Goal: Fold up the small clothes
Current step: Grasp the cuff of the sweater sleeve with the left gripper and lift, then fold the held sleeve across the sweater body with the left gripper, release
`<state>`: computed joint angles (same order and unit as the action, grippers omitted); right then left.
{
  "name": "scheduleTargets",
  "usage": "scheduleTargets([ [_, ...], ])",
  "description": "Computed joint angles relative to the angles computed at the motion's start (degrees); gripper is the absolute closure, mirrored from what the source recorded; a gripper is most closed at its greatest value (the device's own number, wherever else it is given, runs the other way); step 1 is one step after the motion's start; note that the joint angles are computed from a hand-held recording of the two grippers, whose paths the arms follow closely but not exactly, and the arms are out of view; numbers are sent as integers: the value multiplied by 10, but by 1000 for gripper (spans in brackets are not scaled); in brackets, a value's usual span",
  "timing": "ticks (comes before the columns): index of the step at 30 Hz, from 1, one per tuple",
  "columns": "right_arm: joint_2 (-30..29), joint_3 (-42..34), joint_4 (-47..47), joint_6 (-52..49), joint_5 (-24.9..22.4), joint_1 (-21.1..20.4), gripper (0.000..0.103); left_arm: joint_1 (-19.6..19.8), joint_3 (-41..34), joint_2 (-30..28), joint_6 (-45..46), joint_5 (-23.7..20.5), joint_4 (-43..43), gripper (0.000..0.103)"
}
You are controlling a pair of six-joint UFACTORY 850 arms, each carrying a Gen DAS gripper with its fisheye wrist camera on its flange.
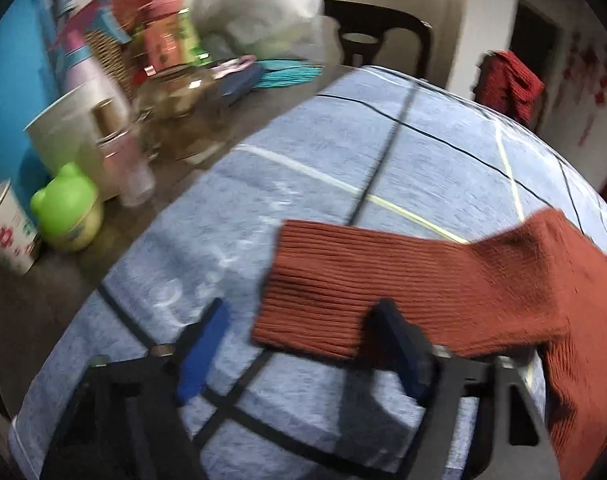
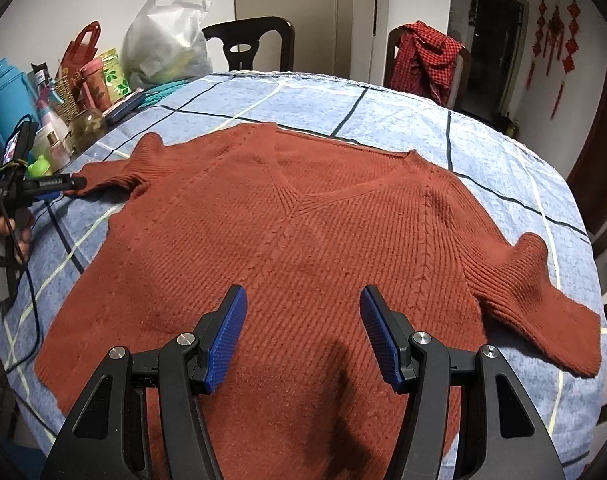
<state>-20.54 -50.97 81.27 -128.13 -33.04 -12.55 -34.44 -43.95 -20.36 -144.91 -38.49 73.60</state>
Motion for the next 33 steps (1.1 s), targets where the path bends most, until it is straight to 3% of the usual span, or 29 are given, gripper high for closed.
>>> scheduleTargets([
  [3,-6,-5,-7,8,5,0,44,-3,-4,-1,-5,7,16,59],
  [5,-9,-8,-11,12,3,0,44,2,-1,5,-25,31,49,82],
  [7,-12,-11,-15,19,-1,-3,44,10,1,12,-51,56,84,89],
  [14,-17,-18,-16,28,-17,-15,44,-16,-11,44,-119,51,197,89],
  [19,-24,-25,-25,44,-23,-26,44,-31,-71,29,-114,66,271,89],
  [26,-28,-34,-29,65,-26,-40,44,-36,-203,-77,-132,159,389,89],
  [28,-30,-37,-39,77,-27,-43,44,-31,-232,-108,-197,206,473,88],
  [30,-32,-40,-47,88,-32,-46,44,-29,-248,-124,-250,242,524,83],
  [31,-32,-42,-51,93,-35,-48,44,-28,-251,-127,-257,253,528,74],
  [33,-35,-47,-54,101,-43,-50,44,-34,-235,-112,-312,237,581,66],
])
